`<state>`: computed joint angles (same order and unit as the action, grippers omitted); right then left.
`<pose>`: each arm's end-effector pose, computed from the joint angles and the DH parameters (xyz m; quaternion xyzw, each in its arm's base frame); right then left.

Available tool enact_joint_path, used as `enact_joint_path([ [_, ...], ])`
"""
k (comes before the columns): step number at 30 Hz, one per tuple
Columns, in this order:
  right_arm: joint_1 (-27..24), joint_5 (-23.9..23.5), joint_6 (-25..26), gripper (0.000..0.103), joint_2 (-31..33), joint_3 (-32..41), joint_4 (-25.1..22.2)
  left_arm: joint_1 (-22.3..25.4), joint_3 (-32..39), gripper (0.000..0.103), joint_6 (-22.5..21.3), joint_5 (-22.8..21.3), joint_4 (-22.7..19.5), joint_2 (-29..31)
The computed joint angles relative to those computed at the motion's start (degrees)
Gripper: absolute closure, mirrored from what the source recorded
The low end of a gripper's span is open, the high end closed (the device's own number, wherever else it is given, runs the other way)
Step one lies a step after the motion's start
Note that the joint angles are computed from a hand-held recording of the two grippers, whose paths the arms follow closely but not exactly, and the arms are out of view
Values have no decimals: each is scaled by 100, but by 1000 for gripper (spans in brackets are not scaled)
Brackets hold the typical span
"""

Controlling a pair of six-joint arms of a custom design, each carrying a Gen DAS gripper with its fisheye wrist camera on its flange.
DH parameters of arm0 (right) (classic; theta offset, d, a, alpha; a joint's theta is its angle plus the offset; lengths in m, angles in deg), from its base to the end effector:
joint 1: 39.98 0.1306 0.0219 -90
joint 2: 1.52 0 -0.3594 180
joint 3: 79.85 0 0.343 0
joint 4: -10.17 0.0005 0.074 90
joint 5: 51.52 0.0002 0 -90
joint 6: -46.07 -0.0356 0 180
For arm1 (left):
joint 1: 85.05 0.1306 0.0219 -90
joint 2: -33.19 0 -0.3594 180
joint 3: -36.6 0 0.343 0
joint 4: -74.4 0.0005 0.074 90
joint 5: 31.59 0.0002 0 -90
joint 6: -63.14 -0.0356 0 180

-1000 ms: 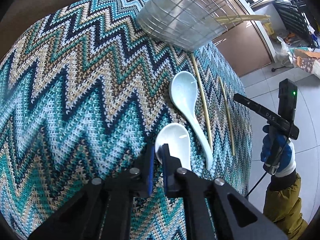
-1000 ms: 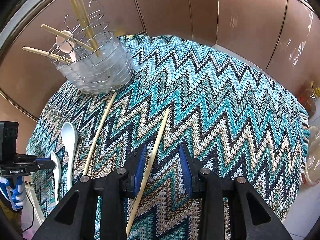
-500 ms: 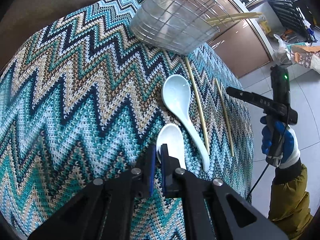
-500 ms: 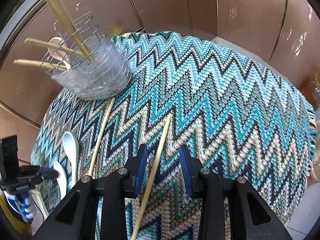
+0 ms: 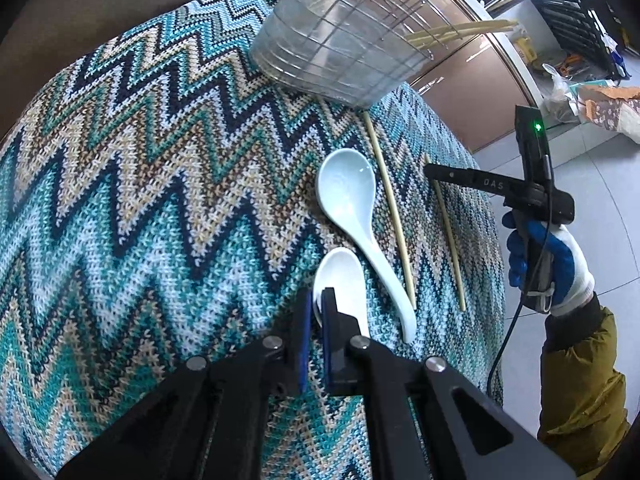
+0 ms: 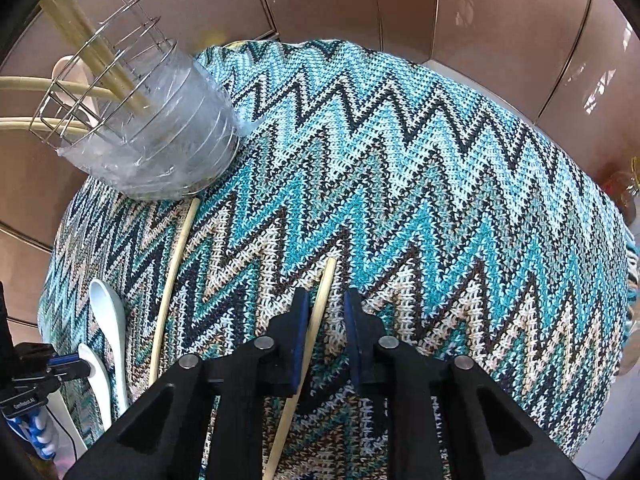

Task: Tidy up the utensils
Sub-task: 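Close the left tool on the white spoon while the right tool grasps a chopstick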

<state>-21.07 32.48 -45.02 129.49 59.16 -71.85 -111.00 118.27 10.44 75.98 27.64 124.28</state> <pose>0.5924 0.2064 0.3443 -0.1604 0.9759 0.0751 0.1277 0.3790 -0.1970 0.3440 -0.0493 0.9453 -0.2752 0.1681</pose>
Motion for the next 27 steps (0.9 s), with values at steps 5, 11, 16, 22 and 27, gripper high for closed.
enact_joint_path([
  [5, -24, -62, 34, 89, 5, -34, 33, 31, 131, 94, -74, 78, -90, 135],
  [11, -88, -88, 148, 89, -45, -130, 77, 141, 253, 82, -273, 289, -144, 286],
  [16, -57, -15, 203, 94, -70, -197, 155, 76, 346, 96, -325, 101, -251, 362],
  [22, -132, -77, 220, 95, -325, -571, 414, 9, 220, 99, -260, -39, -171, 227],
  [27, -227, -255, 271, 95, -707, -940, 613, -102, 141, 99, -228, -267, -173, 28],
])
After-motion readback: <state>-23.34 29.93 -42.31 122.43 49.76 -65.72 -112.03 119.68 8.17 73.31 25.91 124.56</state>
